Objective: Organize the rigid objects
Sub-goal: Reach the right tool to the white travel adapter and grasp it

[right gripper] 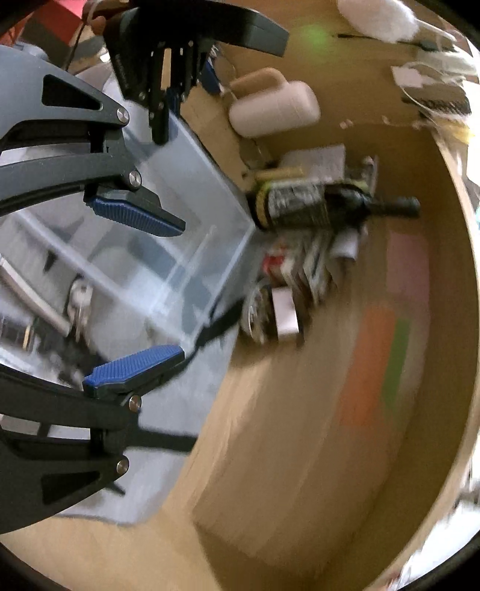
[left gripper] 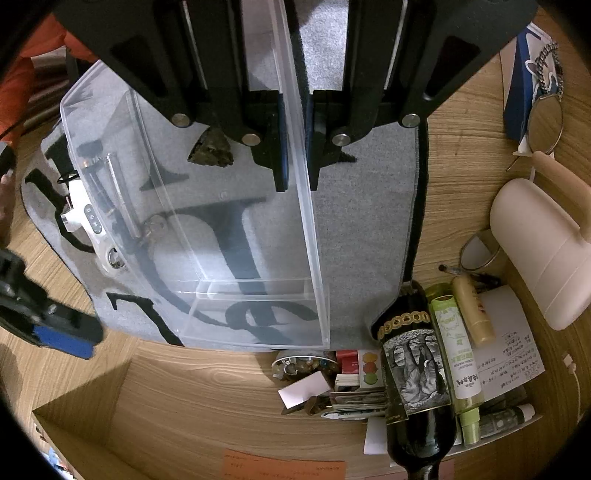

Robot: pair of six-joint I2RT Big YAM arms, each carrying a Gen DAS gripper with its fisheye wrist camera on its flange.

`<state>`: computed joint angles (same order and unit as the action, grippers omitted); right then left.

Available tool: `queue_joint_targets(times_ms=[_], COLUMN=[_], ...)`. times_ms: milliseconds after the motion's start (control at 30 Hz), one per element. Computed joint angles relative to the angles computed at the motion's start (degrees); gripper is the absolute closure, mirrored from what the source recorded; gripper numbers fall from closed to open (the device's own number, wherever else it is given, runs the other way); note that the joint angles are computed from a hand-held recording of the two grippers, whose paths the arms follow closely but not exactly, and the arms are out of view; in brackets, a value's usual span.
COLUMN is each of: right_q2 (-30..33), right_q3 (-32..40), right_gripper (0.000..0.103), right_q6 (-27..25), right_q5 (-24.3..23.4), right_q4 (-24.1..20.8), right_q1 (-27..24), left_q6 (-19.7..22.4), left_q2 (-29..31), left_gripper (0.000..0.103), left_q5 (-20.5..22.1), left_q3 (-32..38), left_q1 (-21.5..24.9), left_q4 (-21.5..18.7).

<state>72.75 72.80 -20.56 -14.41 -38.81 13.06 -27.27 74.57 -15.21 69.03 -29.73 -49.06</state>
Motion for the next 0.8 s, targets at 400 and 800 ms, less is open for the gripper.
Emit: queue_joint_targets(times_ms=[400, 800], right_q2=[-2.7, -1.5], right_q3=[-2.2, -7.1], right_gripper=[0.043, 0.043], right_q6=[1.6, 4.0], right_q5=[2.8, 3.2], right_q4=[1.6, -2.5], right_q1=[-8.8, -16.3], left_q6=[-0.5, -1.5], left_q2=[0.3, 0.7], left_gripper=[0.096, 0.096], left_q5=[-0.7, -1.4], left_q3=[0.6, 0.9], left_q1=[-0.3, -0.5], left_q4=[-0.8, -1.4])
